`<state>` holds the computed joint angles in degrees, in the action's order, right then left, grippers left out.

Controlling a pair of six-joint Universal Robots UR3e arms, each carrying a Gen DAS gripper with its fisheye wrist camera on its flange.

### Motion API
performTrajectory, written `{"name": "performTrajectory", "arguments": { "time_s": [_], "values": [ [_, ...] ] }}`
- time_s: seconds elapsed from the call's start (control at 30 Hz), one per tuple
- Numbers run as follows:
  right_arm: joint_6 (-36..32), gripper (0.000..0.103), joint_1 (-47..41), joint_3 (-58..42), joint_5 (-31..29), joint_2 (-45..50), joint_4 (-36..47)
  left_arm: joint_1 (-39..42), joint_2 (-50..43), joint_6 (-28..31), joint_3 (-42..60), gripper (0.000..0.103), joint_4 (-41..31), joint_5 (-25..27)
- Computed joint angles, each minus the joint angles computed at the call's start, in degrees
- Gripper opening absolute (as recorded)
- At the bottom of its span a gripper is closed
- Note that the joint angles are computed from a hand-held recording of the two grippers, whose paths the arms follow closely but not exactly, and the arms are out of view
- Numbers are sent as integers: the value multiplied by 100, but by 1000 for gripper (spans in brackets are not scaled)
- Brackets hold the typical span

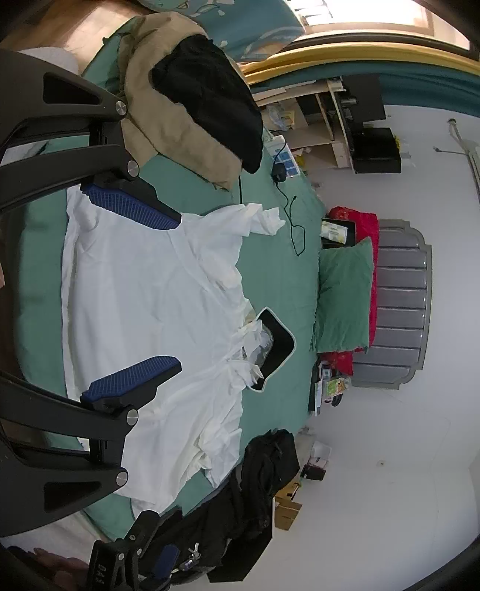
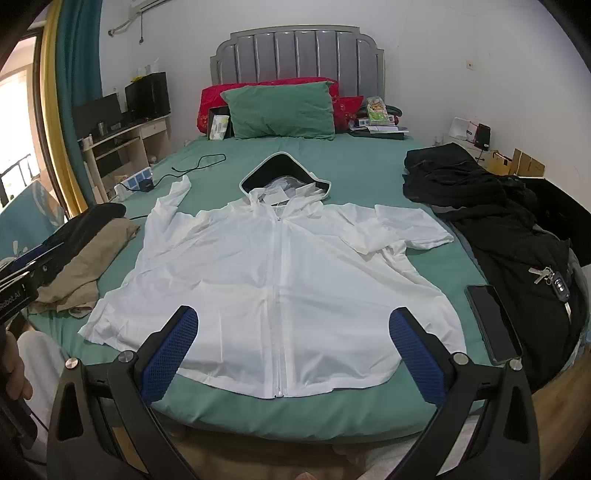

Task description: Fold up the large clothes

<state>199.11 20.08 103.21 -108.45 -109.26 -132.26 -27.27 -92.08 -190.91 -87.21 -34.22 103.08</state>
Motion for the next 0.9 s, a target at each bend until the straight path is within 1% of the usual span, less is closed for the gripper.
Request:
{"name": "performTrajectory", "arguments": {
  "time_s": [0.13,0.9],
  "values": [
    [-1,102,-25,7,14,-5,15,-54,-48,-30,90,74,-83,72],
    [9,102,-25,14,20,-29,48,-28,19,-68,85,74,-147,40]
  ]
}}
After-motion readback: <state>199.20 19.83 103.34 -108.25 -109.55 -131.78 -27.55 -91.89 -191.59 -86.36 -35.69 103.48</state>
